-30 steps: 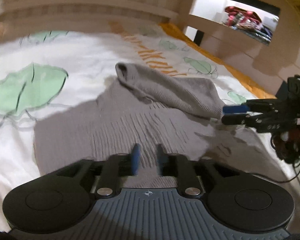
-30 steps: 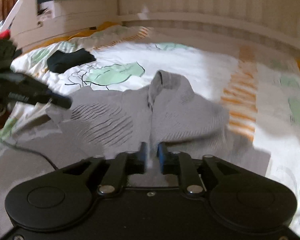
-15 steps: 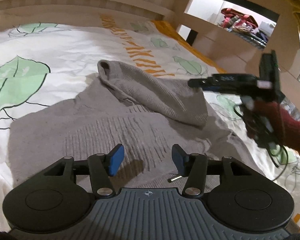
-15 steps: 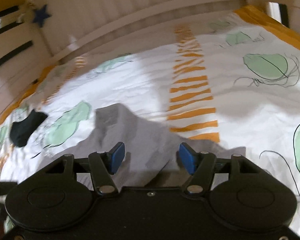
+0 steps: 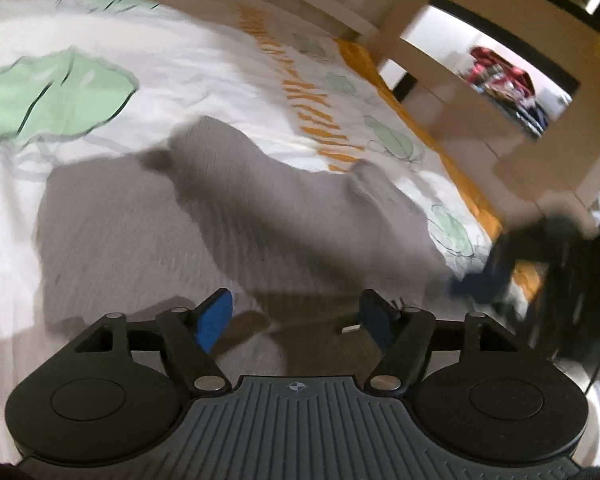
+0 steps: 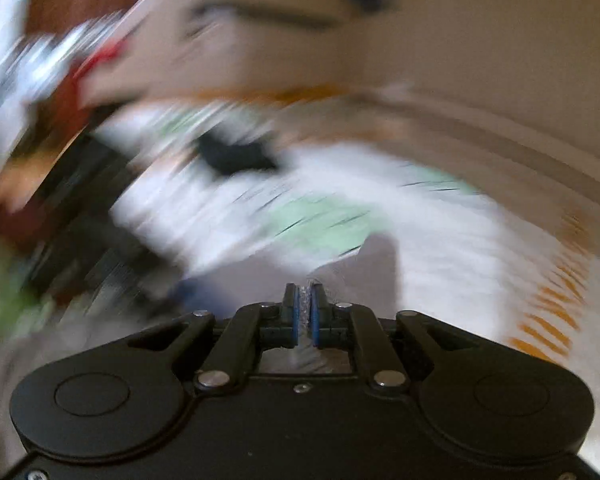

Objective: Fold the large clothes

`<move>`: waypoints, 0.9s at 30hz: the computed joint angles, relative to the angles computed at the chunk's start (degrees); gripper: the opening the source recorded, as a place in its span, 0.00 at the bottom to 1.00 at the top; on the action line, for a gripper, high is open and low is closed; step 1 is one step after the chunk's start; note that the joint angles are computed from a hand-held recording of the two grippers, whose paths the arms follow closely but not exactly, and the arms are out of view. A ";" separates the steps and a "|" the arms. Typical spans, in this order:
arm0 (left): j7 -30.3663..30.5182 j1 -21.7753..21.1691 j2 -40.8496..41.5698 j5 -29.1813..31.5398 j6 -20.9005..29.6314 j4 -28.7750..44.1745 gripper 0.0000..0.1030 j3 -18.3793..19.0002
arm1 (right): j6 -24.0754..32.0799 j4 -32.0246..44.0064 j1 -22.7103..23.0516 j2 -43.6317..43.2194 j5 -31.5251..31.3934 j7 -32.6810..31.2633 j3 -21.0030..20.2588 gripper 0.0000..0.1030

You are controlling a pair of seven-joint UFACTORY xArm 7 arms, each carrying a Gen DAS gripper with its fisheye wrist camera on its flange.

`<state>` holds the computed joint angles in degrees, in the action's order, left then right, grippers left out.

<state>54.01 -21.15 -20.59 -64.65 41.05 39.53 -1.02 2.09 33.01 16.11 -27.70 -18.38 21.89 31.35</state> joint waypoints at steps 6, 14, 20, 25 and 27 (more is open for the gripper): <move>-2.80 0.80 0.01 1.23 -0.49 -0.36 0.69 0.13 | 6.48 -1.56 11.17 6.54 1.11 -4.17 -3.02 0.09; 3.07 -1.43 5.23 -1.36 -12.71 5.74 0.69 -2.65 | -2.55 -11.73 4.80 -7.87 7.82 14.69 0.98 0.54; 2.05 -2.81 12.87 4.81 -23.15 11.83 0.69 -5.79 | 6.27 -15.75 -9.37 -23.00 12.24 35.24 9.85 0.63; 3.37 -2.76 16.54 5.35 -22.69 14.91 0.69 -6.16 | 10.11 -16.98 -9.70 -22.20 12.34 42.33 7.79 0.64; 0.20 -1.53 18.17 10.00 -19.69 16.21 0.67 -6.48 | 9.86 -17.94 -8.68 -21.89 12.04 43.96 6.11 0.64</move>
<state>54.21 -22.68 -2.42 -54.65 21.35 55.75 -7.50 11.95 15.07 7.43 -49.58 -6.34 65.86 37.46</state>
